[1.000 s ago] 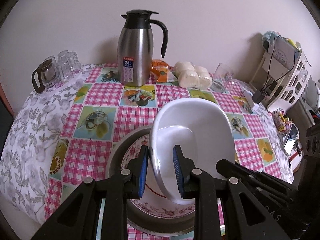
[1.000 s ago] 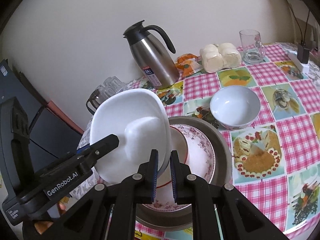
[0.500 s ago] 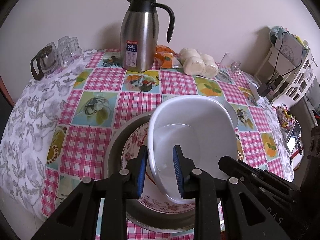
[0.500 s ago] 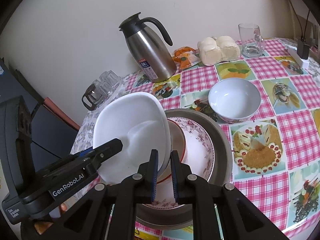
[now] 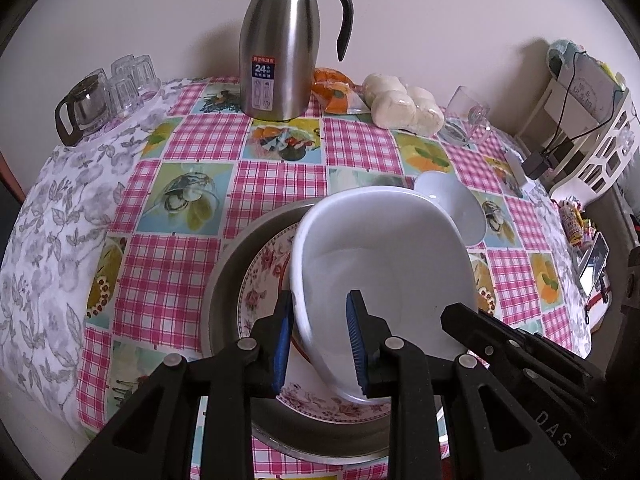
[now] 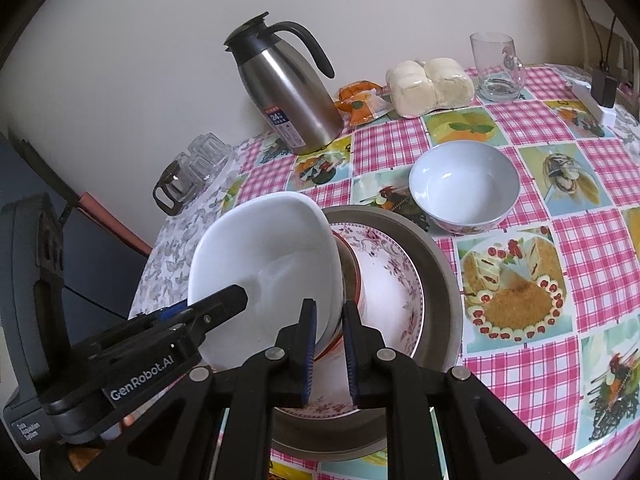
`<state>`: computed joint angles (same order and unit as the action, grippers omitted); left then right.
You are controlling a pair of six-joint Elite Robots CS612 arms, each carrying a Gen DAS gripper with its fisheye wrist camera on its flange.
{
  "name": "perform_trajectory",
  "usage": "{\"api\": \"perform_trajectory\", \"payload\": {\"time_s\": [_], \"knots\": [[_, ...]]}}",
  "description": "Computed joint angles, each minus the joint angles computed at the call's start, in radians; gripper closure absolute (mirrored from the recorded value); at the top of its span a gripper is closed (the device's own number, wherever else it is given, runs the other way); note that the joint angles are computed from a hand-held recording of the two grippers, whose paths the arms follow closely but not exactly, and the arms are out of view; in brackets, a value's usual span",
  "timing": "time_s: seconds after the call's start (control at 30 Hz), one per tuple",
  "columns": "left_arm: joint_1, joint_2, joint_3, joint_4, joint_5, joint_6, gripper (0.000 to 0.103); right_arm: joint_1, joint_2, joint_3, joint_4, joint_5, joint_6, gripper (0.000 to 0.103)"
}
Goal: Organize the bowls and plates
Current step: 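Lower the white square bowl into the red-rimmed bowl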
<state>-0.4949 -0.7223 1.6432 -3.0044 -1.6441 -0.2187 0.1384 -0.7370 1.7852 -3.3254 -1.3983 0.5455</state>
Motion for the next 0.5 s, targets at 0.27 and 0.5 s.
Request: {"api": "perform_trajectory", "payload": {"time_s": [0.27, 0.5], "knots": [[0.002, 0.007, -0.011, 0.025, -0.008, -0.003, 0.076, -0.002, 0.005, -0.006, 0.013, 0.003, 0.007, 0.087], [0.007, 0.007, -0.012, 0.023, -0.024, -0.012, 0.074, -0.003, 0.007, -0.006, 0.006, 0.005, 0.012, 0.086]]}}
